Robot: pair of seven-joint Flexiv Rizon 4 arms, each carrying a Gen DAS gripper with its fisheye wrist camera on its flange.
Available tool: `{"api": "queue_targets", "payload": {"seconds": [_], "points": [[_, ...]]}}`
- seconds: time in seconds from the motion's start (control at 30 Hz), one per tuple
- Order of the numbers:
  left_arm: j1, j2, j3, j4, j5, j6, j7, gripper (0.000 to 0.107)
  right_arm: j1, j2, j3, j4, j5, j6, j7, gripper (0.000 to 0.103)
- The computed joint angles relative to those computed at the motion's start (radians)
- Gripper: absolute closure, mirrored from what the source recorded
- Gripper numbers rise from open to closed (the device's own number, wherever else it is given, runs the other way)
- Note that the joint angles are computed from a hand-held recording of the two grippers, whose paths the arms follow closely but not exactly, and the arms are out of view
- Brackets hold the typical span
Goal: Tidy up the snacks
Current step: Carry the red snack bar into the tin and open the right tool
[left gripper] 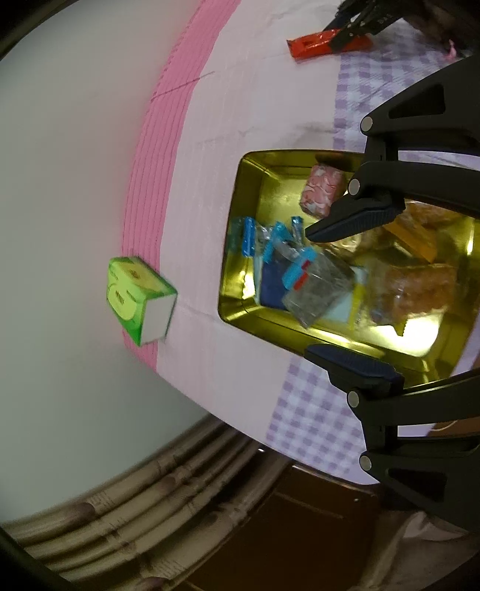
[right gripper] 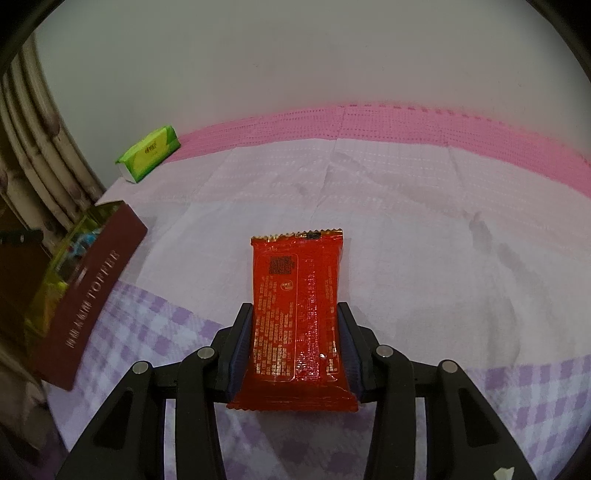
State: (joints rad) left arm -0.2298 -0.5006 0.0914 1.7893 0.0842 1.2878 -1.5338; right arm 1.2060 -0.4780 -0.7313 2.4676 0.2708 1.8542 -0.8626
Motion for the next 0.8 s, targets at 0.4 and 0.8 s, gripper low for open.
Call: {"api": "queue_targets", "payload": {"seconds": [0.4,0.8], "points": [[0.051,0.080,0.006,0.119,-0.008,0.048,0.011,0.048,-0.012,0.136,0.103,-0.033,0.013,0.027,-0.012,0.063],[0.104,0.060,0.022,0.130,-0.046,0.062,0.023,0.048,-0.337,0.101,0.495,-0.297,-0.213,-0.064,0.043,0.063]]}}
